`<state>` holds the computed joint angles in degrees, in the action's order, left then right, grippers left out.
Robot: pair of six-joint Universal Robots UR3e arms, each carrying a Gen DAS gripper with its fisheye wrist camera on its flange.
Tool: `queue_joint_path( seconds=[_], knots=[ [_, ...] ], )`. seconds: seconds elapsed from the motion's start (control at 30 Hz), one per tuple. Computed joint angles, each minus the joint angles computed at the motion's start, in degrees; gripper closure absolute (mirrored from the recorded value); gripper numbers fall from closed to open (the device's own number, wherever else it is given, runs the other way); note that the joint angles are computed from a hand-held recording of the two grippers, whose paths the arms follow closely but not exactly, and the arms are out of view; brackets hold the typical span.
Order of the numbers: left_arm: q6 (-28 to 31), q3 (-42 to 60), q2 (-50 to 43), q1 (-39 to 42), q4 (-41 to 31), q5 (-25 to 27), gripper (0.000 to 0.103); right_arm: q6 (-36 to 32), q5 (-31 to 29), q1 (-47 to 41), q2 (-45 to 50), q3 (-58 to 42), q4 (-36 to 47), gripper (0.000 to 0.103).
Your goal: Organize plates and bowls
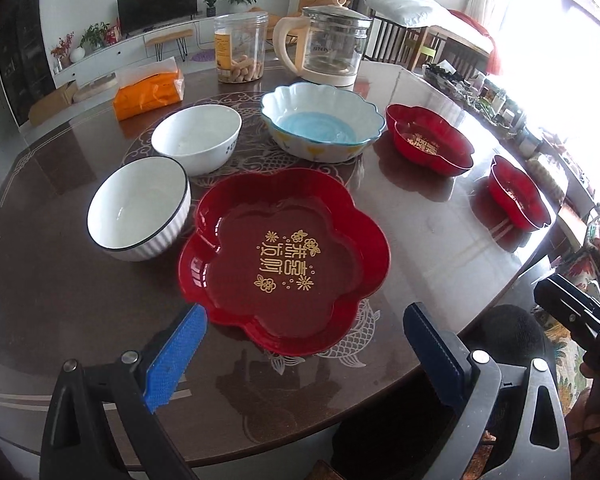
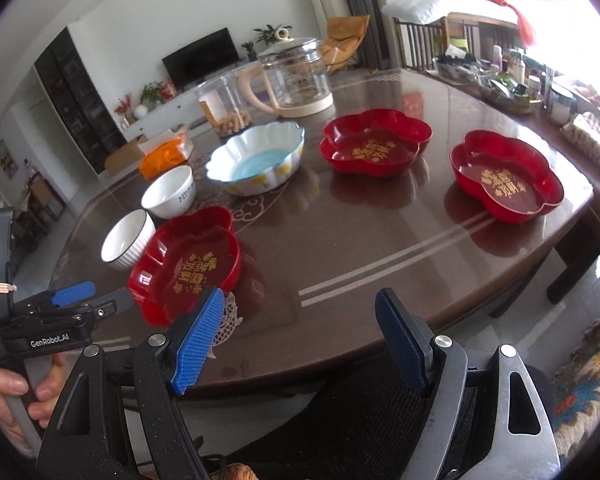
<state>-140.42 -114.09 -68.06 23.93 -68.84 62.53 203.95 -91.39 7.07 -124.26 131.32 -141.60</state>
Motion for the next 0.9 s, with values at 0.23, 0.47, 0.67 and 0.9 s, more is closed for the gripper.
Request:
queue_joint_path(
  seconds=[0.23, 0.47, 0.67, 0.9],
  knots=[
    [-11.5, 14.3, -13.5, -17.1, 4.1, 3.7, 0.004, -3.3, 1.3, -7.1, -4.9, -1.0, 5.6, 0.022],
    [-25.5, 34.6, -33.9, -29.0, 5.7, 7.0, 0.004, -18.5, 8.1, -22.1, -4.0, -6.9, 9.2, 0.022],
    [-37.7, 58.7, -54.5, -37.9, 2.6, 13.1, 0.005, -32.4, 18.7, -35.2, 12.3, -16.4, 4.6, 0.022],
    [-47.3, 87.0, -74.7, -43.1, -6.8, 17.9, 0.005, -37.7, 21.3, -36.8, 43.2, -41.8, 8.5, 0.022]
  ],
)
